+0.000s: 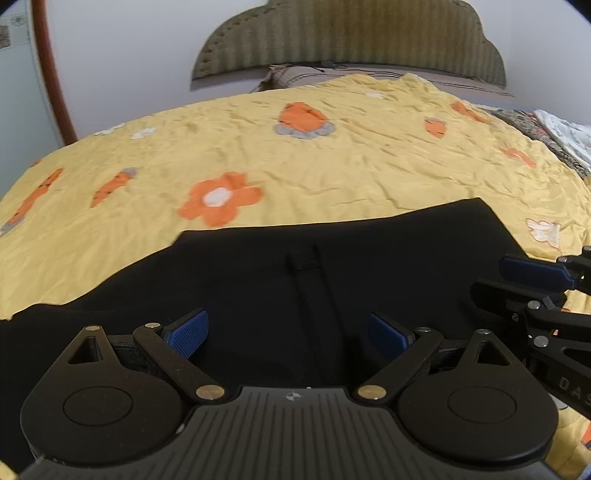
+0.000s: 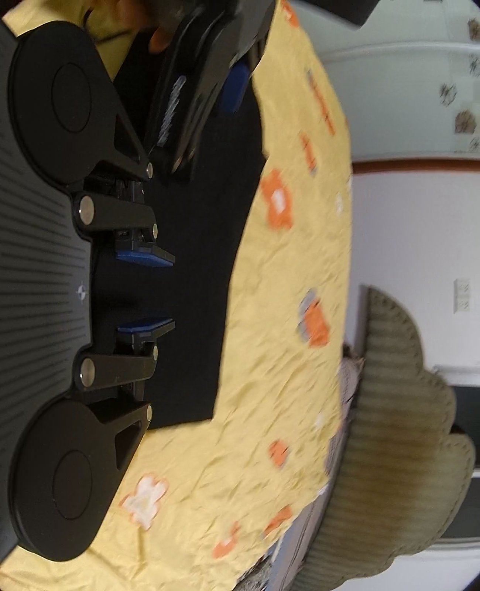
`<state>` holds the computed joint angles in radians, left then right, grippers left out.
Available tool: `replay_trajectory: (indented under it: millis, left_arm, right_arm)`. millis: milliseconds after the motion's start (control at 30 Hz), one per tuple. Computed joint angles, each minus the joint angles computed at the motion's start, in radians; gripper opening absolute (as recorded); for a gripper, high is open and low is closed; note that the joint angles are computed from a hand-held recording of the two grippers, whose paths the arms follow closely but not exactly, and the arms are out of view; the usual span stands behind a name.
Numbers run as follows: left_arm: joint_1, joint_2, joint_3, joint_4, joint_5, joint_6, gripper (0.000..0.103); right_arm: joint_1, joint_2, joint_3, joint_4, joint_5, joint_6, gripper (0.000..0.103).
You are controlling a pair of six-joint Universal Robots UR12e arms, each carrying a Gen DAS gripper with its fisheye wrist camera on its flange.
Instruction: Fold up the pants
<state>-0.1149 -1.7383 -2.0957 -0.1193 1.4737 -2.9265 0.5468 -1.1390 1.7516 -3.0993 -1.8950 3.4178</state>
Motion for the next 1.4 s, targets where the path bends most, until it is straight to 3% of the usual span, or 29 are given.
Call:
replay_trajectory:
  millis: [100,233,433,767,1033,1267,1400]
  left_arm:
    - [0.016,0.012,-0.016,0.017,0.022,-0.013,0.095]
    - [0.041,0.027,-0.039,0.047,0.077,-0.048,0.095]
    - [0.093,0.056,-0.071,0.051,0.119,-0.101,0.095]
    - [0.141,0.101,-0.116,0.083,0.190,-0.108,0.096]
    - [0.162,0.119,-0.150,0.126,0.213,-0.097,0.096]
    - [0.199,0.142,-0.183,0.154,0.210,-0.091,0.096]
    - [0.228,0.150,-0.191,0.150,0.202,-0.103,0.096]
  right_arm:
    - [0.017,0.018,-0.027,-0.043,0.012,0.013,0.032]
    - [0.049,0.051,-0.069,-0.089,-0.009,0.057,0.074]
    - [0.084,0.077,-0.118,-0.055,-0.027,0.071,0.088]
    - [0.115,0.096,-0.137,-0.056,-0.013,0.005,0.092]
    - [0.160,0.126,-0.173,-0.074,-0.123,-0.140,0.092]
    - [0.175,0.135,-0.194,-0.064,-0.092,-0.094,0.096]
    - [0.196,0.164,-0.212,-0.136,-0.126,-0.181,0.099]
